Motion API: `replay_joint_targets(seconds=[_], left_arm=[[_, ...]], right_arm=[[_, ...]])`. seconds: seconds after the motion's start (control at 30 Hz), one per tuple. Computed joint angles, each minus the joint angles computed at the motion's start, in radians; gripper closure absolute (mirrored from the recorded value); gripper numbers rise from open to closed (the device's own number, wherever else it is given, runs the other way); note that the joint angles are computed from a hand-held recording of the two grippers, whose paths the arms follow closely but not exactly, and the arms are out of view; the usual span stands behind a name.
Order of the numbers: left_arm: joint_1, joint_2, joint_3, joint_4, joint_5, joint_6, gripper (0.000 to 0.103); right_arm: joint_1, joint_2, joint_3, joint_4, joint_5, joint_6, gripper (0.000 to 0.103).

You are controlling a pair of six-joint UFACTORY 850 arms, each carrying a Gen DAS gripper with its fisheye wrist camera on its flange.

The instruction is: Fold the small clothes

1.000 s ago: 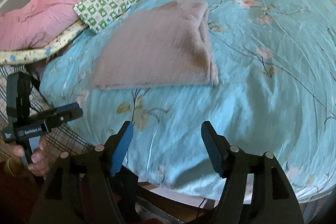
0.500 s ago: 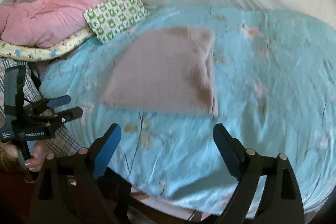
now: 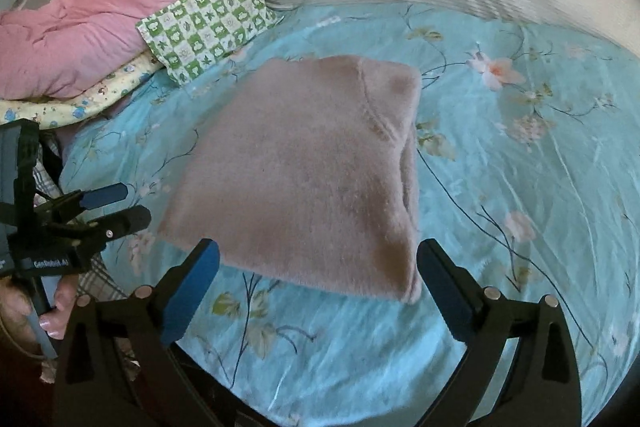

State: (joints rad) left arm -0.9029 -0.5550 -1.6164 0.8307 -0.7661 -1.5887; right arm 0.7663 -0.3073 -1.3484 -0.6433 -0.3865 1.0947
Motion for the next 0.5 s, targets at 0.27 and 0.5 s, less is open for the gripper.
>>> replay_joint_targets(seconds=[0.27,0.5], left_arm=[[0.019,-0.060,-0.076,-0.039,-0.051,0.066,0.011],[0.034,-0.078,-0.110,-0.059,-0.068,0.095,0.011]], right_arm=[[-0.028,-0.068,-0.074,0.119,-0.021,-0.132,0.004],[-0.047,-0.097,-0.107,0.175,-0.026,-0.185,0.004]])
